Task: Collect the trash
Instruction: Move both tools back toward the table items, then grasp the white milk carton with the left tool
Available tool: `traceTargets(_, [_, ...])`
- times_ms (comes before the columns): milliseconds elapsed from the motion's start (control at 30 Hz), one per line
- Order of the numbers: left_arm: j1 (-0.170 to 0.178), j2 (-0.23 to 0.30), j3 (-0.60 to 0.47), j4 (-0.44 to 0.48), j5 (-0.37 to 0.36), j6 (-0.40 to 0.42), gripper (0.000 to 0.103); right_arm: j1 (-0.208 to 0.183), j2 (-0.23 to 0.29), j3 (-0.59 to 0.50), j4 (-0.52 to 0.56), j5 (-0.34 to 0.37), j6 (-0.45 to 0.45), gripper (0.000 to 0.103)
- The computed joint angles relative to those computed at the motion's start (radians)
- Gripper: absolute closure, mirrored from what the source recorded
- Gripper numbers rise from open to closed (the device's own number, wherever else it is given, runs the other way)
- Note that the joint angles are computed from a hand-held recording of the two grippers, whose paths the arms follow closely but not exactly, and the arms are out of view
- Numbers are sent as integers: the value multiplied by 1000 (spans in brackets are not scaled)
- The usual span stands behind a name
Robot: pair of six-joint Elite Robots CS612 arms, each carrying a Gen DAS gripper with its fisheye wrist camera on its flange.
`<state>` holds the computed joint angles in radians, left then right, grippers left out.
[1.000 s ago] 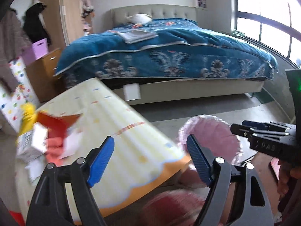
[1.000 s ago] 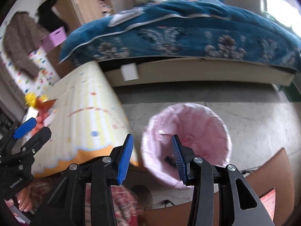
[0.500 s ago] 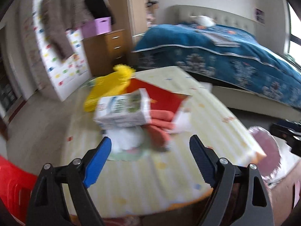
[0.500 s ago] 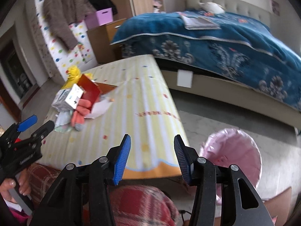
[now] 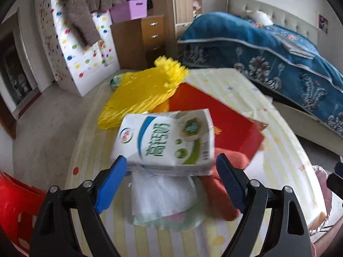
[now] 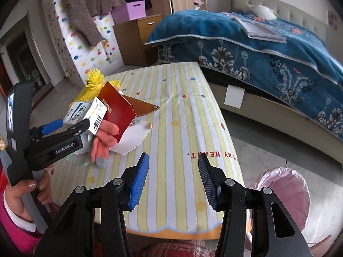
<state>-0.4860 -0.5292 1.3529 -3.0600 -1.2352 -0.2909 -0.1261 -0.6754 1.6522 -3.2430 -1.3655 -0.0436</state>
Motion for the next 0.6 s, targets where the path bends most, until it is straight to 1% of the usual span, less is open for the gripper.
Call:
traceTargets(67, [9, -10, 19, 6, -25, -21, 20, 0, 4, -6, 6, 2, -3, 54])
traceTargets(100, [11, -17, 31, 12, -20, -24, 20, 1, 5, -8, 9, 3, -4, 54])
traceTargets(200, [18, -30, 57, 28, 1, -14, 20, 1, 8, -14, 18, 8, -4, 54])
traceTargets(300, [28, -46, 89, 44, 24, -30, 20, 6, 8, -12, 17, 20, -11, 54])
traceTargets(400, [40, -61, 116, 63, 59, -65, 20, 9, 8, -12, 20, 28, -23, 54])
traceTargets(500, [54, -75, 139, 44, 34, -89, 20, 13, 7, -12, 22, 33, -29, 53])
traceTargets(567, [64, -79, 154, -21, -17, -67, 20, 16, 7, -12, 20, 39, -35, 53])
traceTargets(600, [67, -80, 157, -37, -34, -61, 20, 17, 7, -13, 20, 39, -35, 51])
